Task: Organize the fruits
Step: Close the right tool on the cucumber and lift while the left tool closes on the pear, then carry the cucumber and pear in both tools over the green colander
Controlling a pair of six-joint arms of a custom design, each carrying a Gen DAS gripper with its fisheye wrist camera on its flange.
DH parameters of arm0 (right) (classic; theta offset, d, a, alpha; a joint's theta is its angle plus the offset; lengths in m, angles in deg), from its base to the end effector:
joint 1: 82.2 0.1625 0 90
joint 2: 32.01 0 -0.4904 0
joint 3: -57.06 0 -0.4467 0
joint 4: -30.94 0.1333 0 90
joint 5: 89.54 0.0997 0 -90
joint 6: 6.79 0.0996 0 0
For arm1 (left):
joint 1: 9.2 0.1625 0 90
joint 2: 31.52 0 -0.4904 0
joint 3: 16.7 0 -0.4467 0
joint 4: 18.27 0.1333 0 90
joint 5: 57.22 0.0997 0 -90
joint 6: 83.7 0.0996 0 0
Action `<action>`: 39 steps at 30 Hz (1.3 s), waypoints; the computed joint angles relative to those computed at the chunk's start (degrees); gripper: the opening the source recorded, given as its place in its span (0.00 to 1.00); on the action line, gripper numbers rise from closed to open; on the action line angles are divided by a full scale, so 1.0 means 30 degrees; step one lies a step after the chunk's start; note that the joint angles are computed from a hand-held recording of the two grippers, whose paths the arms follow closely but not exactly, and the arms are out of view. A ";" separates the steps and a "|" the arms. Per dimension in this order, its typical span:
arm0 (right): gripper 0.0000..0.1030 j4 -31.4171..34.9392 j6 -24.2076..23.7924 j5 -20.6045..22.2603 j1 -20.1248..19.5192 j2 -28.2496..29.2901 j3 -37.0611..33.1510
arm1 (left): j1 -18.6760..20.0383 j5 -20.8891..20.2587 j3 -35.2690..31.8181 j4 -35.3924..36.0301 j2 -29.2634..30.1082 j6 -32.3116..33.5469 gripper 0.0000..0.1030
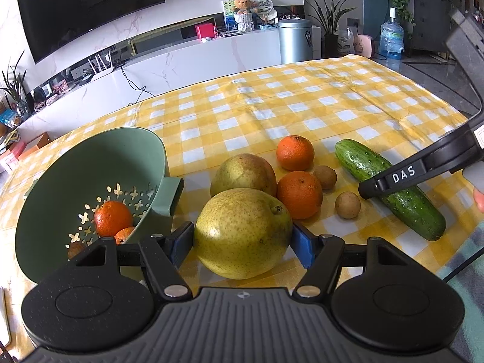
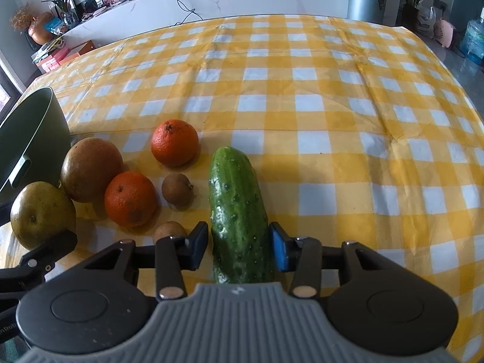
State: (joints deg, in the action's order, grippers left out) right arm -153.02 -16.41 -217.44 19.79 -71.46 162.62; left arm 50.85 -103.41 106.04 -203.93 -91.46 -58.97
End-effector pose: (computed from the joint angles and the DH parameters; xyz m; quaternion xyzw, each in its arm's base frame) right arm 0.2127 -0.6545 0.0428 0.0953 -0.9164 0.2341 0.3104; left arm -0.1106 -0.5971 0.1834 0.3150 0.8390 -0.2784 0.3455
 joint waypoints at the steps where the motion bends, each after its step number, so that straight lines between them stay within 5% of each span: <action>1: 0.37 -0.0069 -0.0176 -0.0277 0.0068 0.0091 -0.0045 | -0.0005 -0.0017 0.0006 0.0001 -0.0012 0.0017 0.76; 15: 0.35 -0.2224 -0.0962 -0.0243 0.0341 -0.0026 0.0689 | -0.0597 -0.0699 0.0528 0.0582 -0.1084 -0.0469 0.76; 29: 0.35 -0.5756 -0.0247 0.3360 0.0648 -0.1393 0.2698 | -0.0755 -0.2189 0.0627 0.2921 -0.3977 -0.2774 0.76; 39: 0.35 -0.5775 -0.1959 0.4806 0.2362 -0.1580 0.2045 | -0.0557 -0.1351 -0.0437 0.3562 -0.5221 -0.1935 0.76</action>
State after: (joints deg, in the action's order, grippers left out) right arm -170.34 -22.29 -203.03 26.87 -76.20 168.76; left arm 49.18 -107.46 104.73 -193.24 -107.13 -64.78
